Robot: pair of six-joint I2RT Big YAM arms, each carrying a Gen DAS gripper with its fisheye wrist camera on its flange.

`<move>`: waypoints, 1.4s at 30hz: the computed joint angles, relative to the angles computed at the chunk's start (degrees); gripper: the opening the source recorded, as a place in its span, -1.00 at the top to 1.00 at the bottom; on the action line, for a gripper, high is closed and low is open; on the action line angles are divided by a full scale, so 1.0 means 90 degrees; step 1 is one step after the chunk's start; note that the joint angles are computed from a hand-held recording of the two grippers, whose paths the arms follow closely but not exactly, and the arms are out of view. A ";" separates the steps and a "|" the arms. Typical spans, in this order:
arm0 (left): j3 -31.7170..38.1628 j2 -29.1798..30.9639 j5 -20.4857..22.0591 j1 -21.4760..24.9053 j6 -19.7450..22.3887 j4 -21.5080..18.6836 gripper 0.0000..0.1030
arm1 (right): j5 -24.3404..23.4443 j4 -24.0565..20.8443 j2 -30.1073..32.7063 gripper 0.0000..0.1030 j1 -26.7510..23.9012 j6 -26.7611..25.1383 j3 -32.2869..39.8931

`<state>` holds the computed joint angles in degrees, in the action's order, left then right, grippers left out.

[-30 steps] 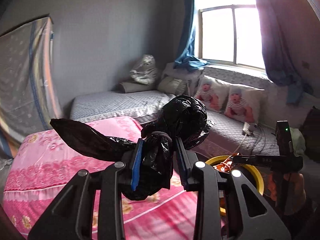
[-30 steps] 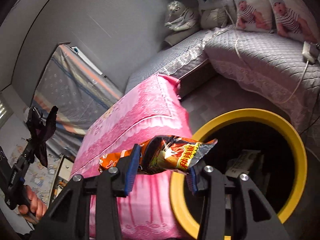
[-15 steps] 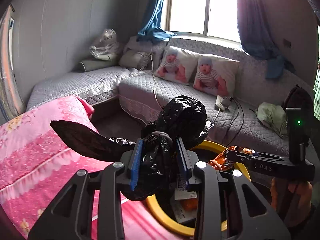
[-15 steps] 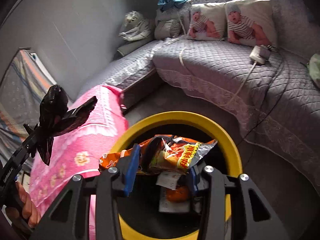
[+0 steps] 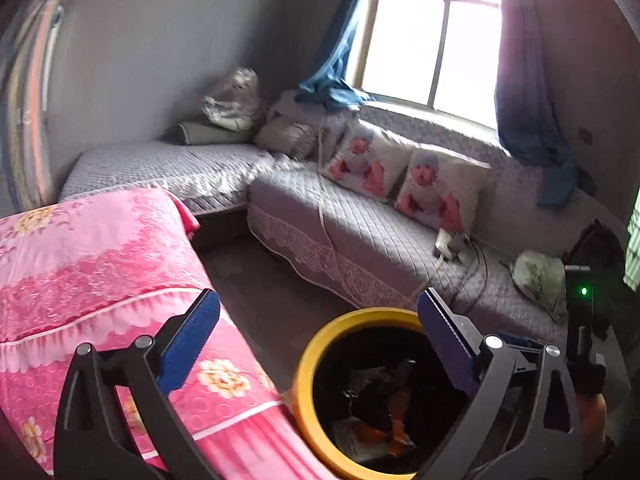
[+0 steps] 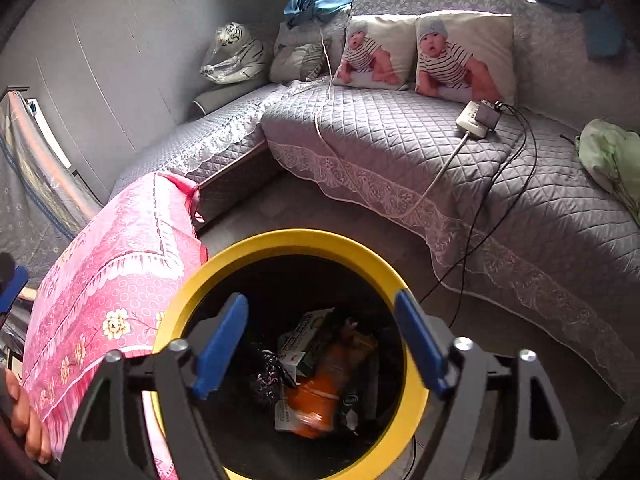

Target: Collect trash

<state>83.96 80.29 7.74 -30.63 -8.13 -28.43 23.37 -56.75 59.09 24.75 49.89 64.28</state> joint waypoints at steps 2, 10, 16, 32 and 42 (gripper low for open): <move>-0.0214 -0.0284 -0.0266 0.0116 0.0119 0.0172 -0.84 | 0.0294 -0.0002 0.0032 -0.79 0.0145 -0.0012 0.0100; -0.1172 -0.1594 -0.0975 0.0907 0.0566 0.0667 -0.84 | 0.1551 0.0195 0.0898 -0.84 0.1110 -0.0789 0.1041; -0.1716 -0.2475 -0.1753 0.1512 0.0847 0.0695 -0.84 | 0.1604 0.1374 0.1644 -0.84 0.2038 -0.1810 0.1804; -0.2635 -0.4485 -0.2765 0.3099 0.0324 -0.0071 -0.84 | 0.2459 0.2943 0.2333 -0.84 0.3839 -0.3076 0.2701; -0.2873 -0.4997 -0.2922 0.3231 0.0113 -0.0153 -0.84 | 0.2932 0.3144 0.2209 -0.84 0.4214 -0.2897 0.2408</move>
